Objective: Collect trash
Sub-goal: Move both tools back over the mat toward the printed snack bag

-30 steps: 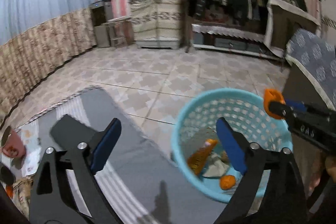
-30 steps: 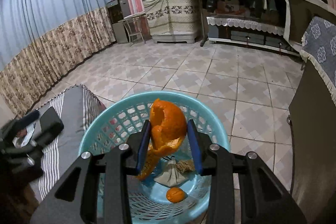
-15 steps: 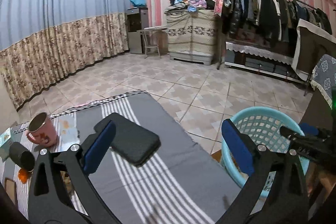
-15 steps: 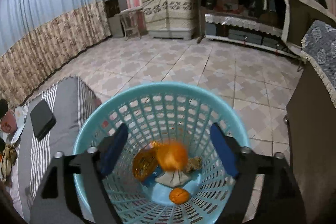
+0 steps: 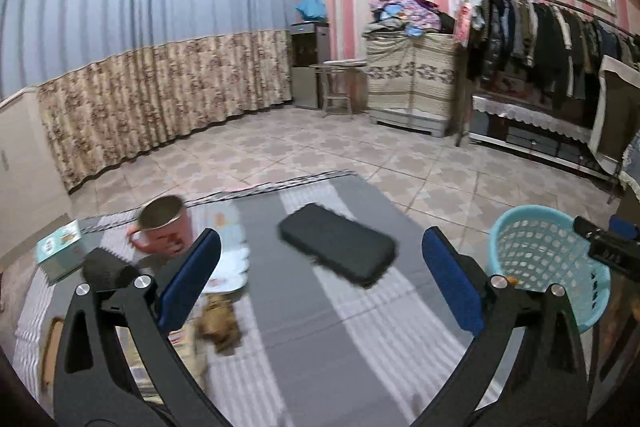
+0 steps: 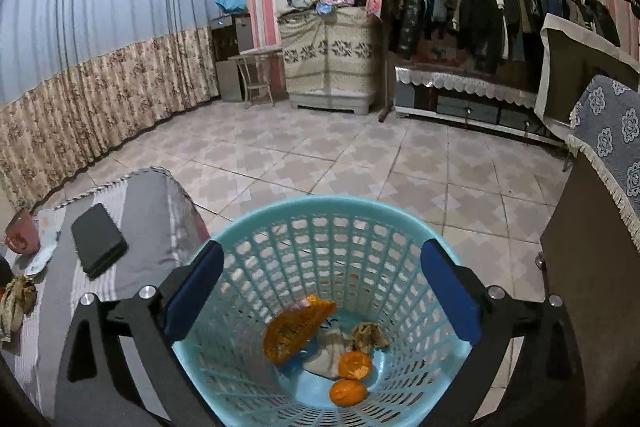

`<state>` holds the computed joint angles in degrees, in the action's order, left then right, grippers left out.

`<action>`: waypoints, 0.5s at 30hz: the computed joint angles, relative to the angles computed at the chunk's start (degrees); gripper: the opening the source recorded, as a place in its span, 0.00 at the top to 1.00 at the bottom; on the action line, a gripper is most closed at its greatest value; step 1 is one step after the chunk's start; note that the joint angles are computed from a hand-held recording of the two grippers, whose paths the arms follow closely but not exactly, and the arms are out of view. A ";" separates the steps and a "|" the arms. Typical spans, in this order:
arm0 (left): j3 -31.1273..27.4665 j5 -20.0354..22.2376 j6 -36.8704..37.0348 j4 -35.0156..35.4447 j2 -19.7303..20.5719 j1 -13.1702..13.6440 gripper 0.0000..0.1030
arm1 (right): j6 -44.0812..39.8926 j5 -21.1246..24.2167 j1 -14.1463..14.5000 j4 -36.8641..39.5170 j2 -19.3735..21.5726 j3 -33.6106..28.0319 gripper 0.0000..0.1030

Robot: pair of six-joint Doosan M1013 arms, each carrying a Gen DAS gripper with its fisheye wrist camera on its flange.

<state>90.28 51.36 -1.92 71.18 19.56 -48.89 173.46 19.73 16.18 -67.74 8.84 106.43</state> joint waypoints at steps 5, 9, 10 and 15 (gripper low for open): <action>4.42 2.79 -3.20 -0.23 -3.09 0.37 0.05 | 1.63 -2.16 1.22 -2.72 -0.85 0.84 0.06; 7.24 6.03 -3.94 -0.77 -5.04 0.46 0.05 | 1.99 -3.11 2.35 -3.89 -1.46 1.48 0.06; 8.29 6.73 -4.34 -0.99 -5.82 0.50 0.05 | 2.05 -3.15 2.70 -4.14 -1.61 1.64 0.05; 11.58 8.43 -6.56 -1.52 -8.28 0.68 0.05 | 1.62 -3.79 4.71 -6.43 -2.08 2.33 0.04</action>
<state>101.86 59.78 -8.48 69.65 11.28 -48.21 175.08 15.95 20.89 -74.16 6.76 108.76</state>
